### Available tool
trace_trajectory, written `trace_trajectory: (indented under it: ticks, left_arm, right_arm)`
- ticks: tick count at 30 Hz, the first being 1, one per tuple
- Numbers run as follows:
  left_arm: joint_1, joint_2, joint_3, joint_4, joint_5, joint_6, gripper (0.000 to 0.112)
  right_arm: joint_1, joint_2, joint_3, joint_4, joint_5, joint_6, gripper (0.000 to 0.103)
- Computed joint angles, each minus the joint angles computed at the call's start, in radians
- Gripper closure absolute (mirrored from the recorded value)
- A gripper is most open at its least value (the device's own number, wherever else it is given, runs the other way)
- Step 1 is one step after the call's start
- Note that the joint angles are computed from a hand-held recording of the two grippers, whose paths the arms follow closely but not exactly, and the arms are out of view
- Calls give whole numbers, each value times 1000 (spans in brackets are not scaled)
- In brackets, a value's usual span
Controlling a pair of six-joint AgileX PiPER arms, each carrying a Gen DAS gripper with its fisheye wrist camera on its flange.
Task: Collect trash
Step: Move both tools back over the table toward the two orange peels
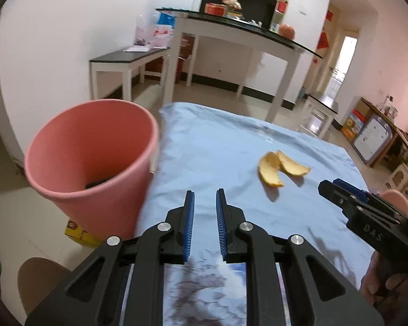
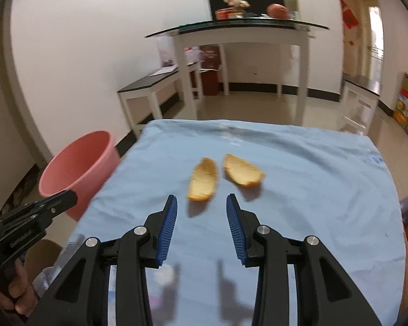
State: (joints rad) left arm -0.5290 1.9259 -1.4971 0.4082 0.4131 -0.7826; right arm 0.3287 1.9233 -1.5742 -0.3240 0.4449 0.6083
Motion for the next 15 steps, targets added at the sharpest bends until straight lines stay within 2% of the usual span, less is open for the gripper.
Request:
trace_trajectory:
  ticks: [6,9,11,15]
  left_arm:
    - [-13,92,-139,-282,48,242,96]
    - [-19,160,-246,-397,99,327,96]
    - [-26,203,-316,-410,134,336,96]
    - [-42,305,-500,-342,214,341,96]
  right_arm:
    - [-56,-35,83,4,-35,41,66]
    - [-77,-47,111,39,-50,20,66]
    - [-90,-56,126,73,-64,-4,66]
    - [-110,-63,138,141,-74,-66,66]
